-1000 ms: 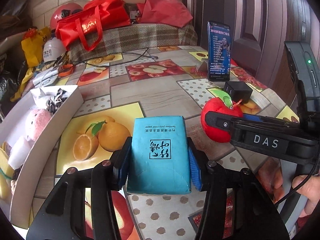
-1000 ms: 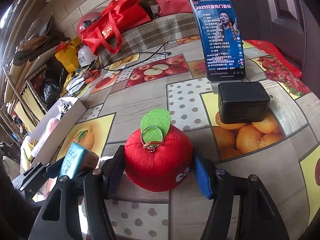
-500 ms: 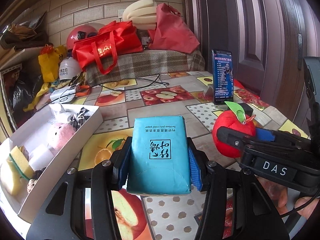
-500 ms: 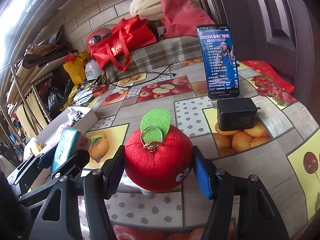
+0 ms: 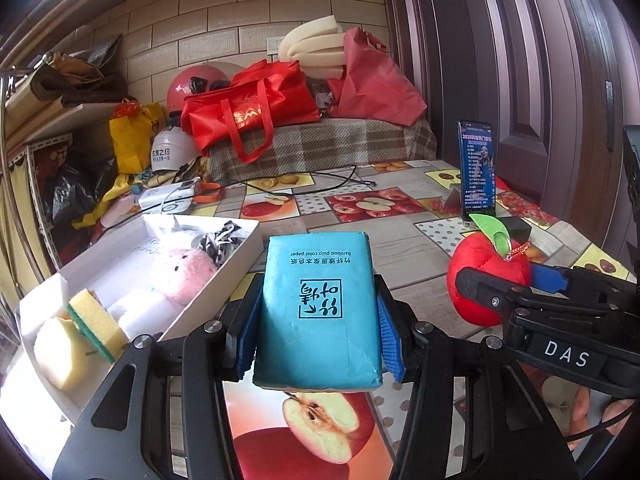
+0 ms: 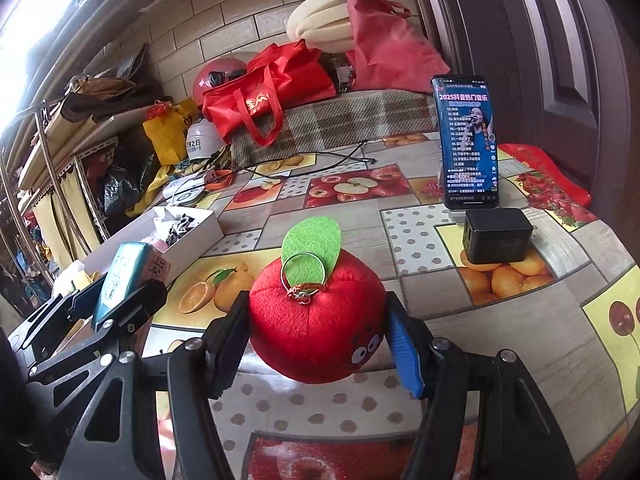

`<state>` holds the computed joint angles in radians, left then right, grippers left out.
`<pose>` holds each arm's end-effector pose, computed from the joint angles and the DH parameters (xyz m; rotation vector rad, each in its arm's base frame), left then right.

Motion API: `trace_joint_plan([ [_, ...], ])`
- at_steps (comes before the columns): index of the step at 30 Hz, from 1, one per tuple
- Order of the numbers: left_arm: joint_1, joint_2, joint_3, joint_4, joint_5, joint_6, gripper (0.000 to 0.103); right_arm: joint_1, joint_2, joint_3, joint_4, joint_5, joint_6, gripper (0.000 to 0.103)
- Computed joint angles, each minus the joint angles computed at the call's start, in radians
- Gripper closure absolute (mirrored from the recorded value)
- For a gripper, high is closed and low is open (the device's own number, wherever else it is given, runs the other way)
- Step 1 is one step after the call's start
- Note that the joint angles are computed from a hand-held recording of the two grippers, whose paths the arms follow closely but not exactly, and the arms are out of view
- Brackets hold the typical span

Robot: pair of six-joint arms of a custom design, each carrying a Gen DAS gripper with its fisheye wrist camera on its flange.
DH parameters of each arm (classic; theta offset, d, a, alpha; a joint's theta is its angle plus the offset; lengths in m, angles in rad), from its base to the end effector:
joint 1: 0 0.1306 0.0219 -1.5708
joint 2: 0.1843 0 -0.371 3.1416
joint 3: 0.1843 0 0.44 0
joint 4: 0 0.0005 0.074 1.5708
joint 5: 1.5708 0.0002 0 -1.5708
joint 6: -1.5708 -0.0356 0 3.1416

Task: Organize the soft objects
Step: 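Carry the tissue pack and apple plush into the white box and release both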

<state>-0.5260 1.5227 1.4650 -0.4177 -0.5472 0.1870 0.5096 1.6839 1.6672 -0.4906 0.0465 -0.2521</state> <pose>0.5316 -0.2878 0.4248 0.0000 1.9737 0.0975 0.5826 0.3231 0.4246 -0.2416 2.0904 0.4147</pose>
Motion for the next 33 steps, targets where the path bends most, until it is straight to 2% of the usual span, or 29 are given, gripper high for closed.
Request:
trace_joint_plan([
  [9,0.043,-0.095,-0.119,0.081,-0.065,-0.058,0.053,0.061,0.029,0.028,0.047,0.051,0.050,0.039],
  [15,0.098,-0.164,-0.203,0.132,-0.128,-0.103,0.052,0.098,0.086,0.100,0.050,0.076,0.085,0.038],
  [20,0.195,-0.220,-0.261,0.141,-0.176,-0.055,0.052,0.132,0.153,0.190,0.034,0.086,0.123,0.038],
  [26,0.327,-0.248,-0.289,0.125,-0.126,0.050,0.052,0.179,0.233,0.296,0.044,0.107,0.232,0.038],
  [29,0.356,-0.235,-0.276,0.120,-0.096,0.068,0.052,0.192,0.288,0.376,0.020,0.100,0.228,0.038],
  [33,0.363,-0.218,-0.259,0.127,-0.057,0.041,0.052,0.203,0.363,0.491,-0.039,0.080,0.189,0.038],
])
